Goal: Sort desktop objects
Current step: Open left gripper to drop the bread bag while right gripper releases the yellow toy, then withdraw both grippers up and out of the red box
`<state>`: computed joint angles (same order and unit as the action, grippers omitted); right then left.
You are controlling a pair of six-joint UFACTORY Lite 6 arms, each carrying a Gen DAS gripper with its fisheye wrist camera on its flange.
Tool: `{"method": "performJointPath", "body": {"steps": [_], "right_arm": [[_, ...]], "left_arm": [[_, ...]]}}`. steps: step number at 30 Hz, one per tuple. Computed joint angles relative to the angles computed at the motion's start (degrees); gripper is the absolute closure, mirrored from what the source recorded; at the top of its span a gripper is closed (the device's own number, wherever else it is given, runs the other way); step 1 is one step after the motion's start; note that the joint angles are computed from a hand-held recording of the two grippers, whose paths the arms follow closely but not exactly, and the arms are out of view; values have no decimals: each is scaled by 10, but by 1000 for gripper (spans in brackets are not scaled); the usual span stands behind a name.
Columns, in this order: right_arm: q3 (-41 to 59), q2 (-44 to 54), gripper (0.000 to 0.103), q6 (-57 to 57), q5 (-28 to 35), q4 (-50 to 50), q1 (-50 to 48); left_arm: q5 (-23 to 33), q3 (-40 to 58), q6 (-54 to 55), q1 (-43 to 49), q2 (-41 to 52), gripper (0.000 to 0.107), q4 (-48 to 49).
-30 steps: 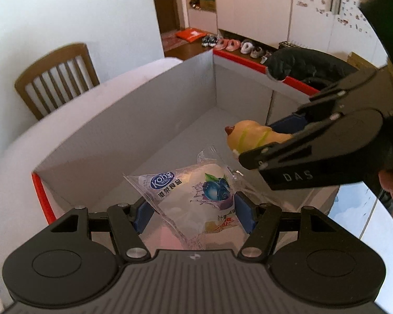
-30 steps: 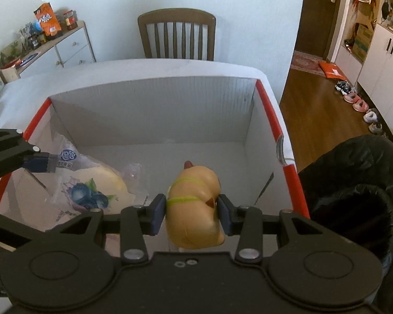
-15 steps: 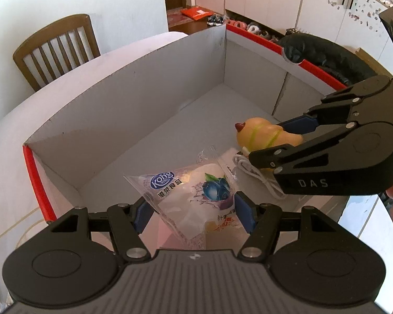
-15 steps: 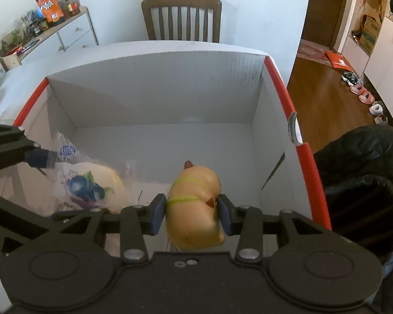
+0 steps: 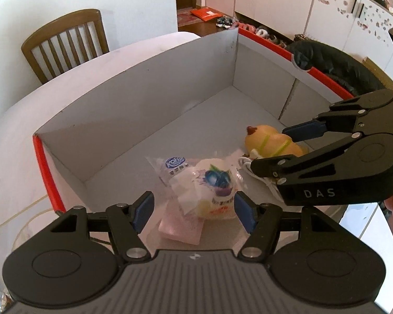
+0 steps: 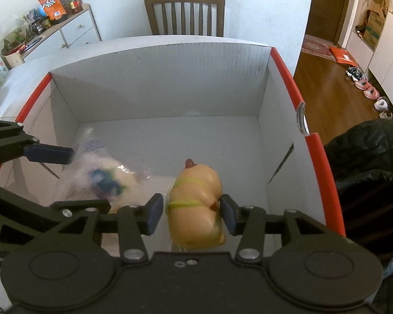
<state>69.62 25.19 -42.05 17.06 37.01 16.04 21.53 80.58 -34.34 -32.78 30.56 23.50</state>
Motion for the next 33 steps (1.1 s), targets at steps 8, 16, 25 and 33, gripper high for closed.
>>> {"method": "performJointPath", "body": {"steps": [8,16,25,33], "right_arm": [[-9,-28,38,-66,3,65,-9],[-50,-86,24,-199,18,177,-30],[-82,-136,15,-281,27,268,-37],[-127,-214,9,-328,31,319,-29]], "left_arm": [[-40,-61,-47,8,-54,38,29],[-74,-113,-80,13,-101,27,48],[-113,-167,-214,2,-160,14,174],[-137,-219,-345,-6,-223,9,295]]}}
